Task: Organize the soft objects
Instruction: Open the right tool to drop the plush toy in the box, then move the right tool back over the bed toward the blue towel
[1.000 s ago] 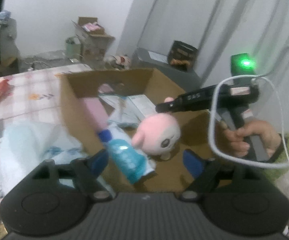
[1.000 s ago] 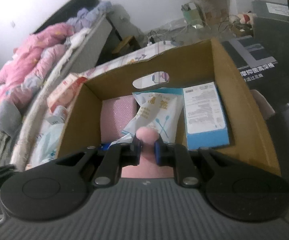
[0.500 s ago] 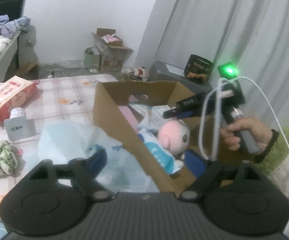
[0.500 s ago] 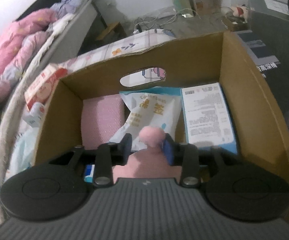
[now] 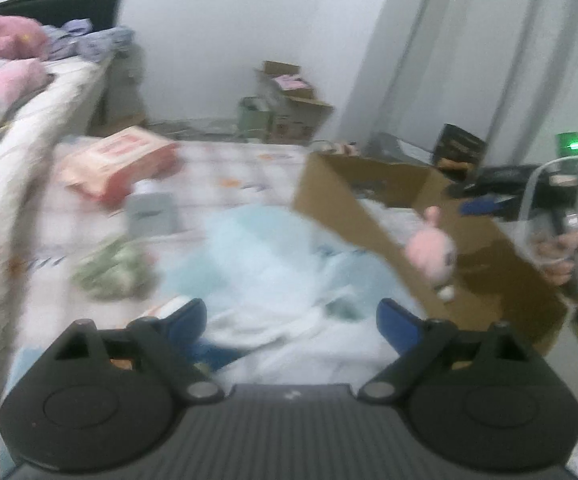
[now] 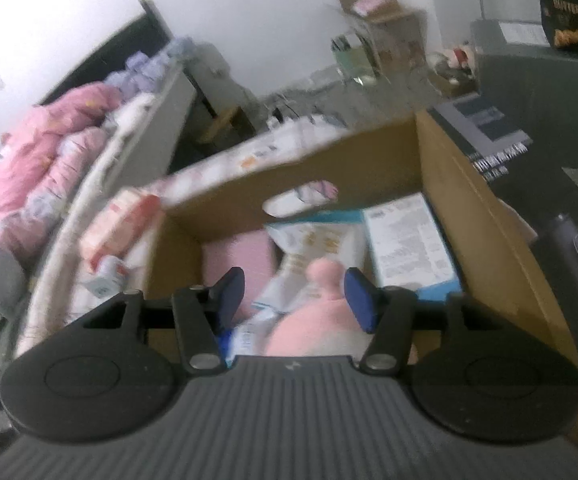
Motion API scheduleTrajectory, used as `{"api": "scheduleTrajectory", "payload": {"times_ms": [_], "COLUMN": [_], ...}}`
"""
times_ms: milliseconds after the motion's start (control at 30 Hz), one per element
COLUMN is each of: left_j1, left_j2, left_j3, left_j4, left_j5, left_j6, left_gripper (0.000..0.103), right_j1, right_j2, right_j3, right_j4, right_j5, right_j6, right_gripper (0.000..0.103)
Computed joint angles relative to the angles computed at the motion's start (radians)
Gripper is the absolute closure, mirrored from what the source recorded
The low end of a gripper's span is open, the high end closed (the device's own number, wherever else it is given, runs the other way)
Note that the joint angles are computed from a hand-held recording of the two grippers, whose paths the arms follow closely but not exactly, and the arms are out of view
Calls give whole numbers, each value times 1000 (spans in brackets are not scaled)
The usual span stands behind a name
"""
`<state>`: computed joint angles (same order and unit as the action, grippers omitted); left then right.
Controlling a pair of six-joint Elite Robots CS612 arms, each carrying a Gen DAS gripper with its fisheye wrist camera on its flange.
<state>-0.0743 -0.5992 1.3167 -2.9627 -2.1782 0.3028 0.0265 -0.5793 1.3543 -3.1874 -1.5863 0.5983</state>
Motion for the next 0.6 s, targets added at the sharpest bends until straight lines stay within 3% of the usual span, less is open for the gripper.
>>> {"api": "scheduleTrajectory", "payload": {"times_ms": [267,433,600], "left_j1": [51,76,95], "left_j2": [-7,-21,-32], "left_j3": [47,93,136], "left_j4": [-66,-116,-133], "left_j5": [77,94,121], "left_j6": [-54,-59,-38], "left_gripper": [10,10,10], "right_j1": [52,85,119], "right_j2": [-40,-30,11], "right_j3": [30,1,-60], "right_j4": [-86,-93,-83], "right_j5": [48,150,284], "right_j6": [-28,-37,-6], "right_gripper": [46,46,46]}}
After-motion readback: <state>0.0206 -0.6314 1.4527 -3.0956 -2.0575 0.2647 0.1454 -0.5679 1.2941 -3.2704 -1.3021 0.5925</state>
